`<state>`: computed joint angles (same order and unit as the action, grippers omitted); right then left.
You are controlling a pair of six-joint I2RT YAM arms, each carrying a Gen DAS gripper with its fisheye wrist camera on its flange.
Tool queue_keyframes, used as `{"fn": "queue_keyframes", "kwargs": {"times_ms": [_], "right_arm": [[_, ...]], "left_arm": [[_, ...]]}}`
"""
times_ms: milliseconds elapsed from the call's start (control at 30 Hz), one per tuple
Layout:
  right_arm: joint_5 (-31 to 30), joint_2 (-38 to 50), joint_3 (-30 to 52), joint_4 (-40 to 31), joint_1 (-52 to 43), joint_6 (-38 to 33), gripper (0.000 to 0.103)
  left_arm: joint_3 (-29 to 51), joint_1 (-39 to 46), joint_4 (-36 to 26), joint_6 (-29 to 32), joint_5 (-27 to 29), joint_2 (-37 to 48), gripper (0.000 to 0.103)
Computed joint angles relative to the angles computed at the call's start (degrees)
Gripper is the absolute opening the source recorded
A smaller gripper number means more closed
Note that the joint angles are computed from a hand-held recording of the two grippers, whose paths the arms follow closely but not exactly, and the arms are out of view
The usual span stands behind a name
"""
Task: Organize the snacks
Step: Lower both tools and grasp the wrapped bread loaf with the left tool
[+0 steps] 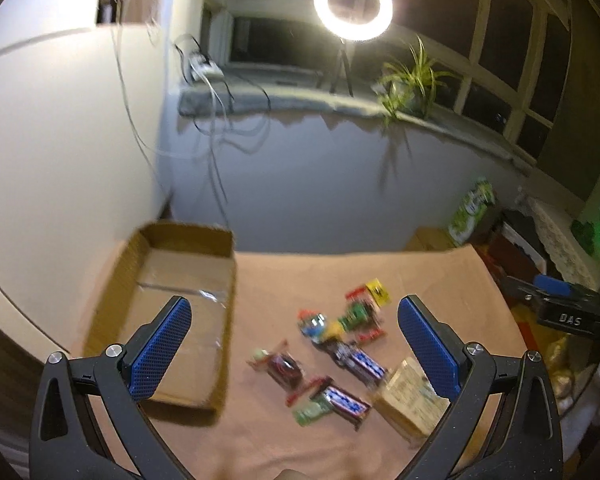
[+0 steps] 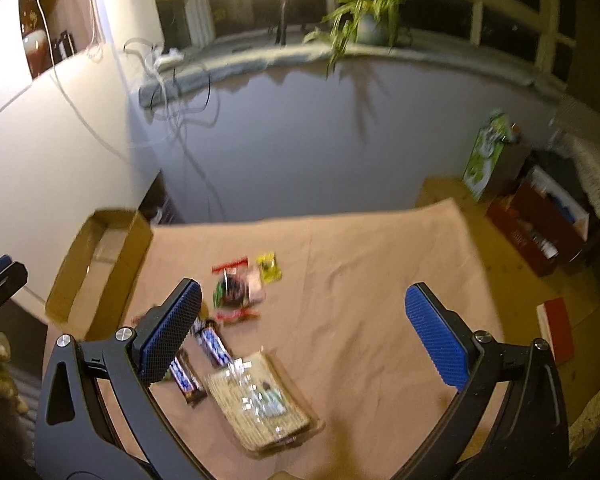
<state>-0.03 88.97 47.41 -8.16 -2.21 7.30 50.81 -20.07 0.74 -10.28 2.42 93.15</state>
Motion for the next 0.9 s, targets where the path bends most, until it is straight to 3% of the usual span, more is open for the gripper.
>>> {"fn": "queue_keyframes", "kwargs": {"times_ms": [233, 500, 767, 900], "right_arm": [[-13.8, 10.8, 2.8, -4.5, -4.7, -5.9, 0.103], [-18.2, 21.8, 5.2, -7.7, -4.6, -12.2, 0.103], [-20.5, 30.9, 11.0, -11.8, -5.7, -13.5, 0.103], [-22.4, 32.9, 12.3, -13.4, -7.0, -14.2, 0.098]], "left_arm": [[3.4, -0.8, -4.9, -0.6, 8.9, 7.4, 0.102], [11.3, -2.0, -14.5, 0.3, 21.3, 18.3, 0.102], [17.5, -5.9, -21.1, 3.0, 21.6, 25.3, 0.092], [20.2, -7.3, -24.2, 4.8, 22.7, 28.3, 0.078]]}}
